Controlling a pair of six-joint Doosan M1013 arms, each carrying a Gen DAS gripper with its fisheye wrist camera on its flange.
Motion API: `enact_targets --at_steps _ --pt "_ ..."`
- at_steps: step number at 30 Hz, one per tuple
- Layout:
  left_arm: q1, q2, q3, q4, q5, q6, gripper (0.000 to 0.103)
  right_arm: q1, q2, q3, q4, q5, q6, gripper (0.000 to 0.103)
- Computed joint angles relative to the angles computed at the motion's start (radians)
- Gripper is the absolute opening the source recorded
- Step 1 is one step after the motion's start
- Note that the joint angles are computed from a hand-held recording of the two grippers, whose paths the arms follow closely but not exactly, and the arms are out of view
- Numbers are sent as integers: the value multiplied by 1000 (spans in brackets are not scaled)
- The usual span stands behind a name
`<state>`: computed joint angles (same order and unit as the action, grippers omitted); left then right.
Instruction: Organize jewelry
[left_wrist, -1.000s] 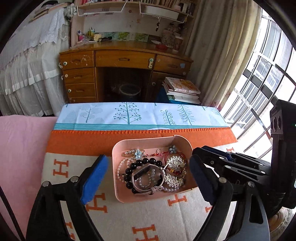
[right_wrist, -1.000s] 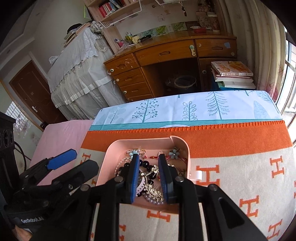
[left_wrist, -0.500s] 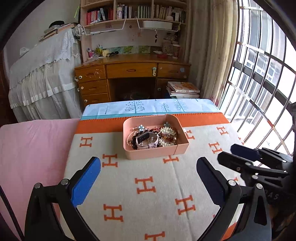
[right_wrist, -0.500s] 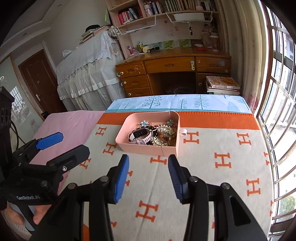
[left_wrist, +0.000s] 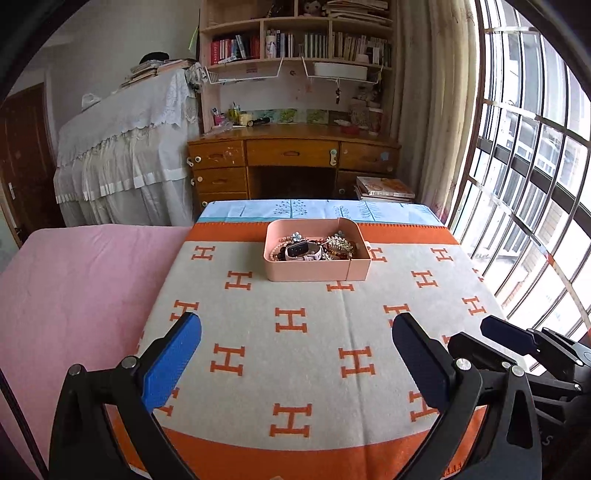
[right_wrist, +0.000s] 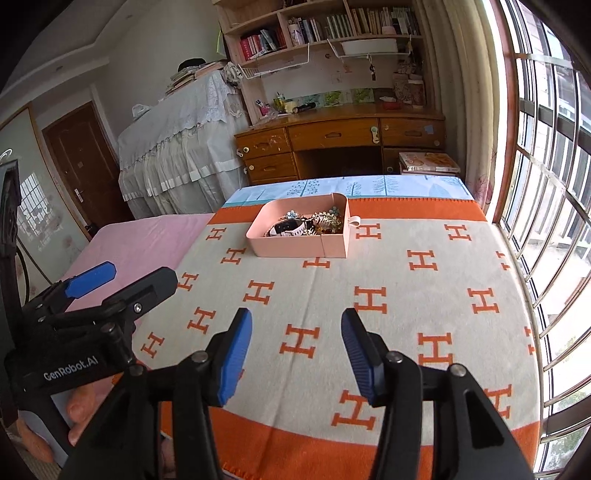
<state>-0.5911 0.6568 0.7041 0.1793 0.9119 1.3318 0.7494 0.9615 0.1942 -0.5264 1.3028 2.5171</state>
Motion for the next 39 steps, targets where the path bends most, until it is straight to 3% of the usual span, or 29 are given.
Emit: enact_targets --at_steps 3,9,18,39 --pt "-7 -6 8 3 21 -1 102 18 -46 95 -71 -44 48 58" --pt "-7 -5 9 -17 63 -5 102 34 -77 158 -134 -77 70 62" --pt "-18 -27 50 55 35 -57 102 38 -84 177 -131 -93 98 62" --pt "-18 -29 57 67 46 -66 102 39 -87 188 -124 -99 108 62"
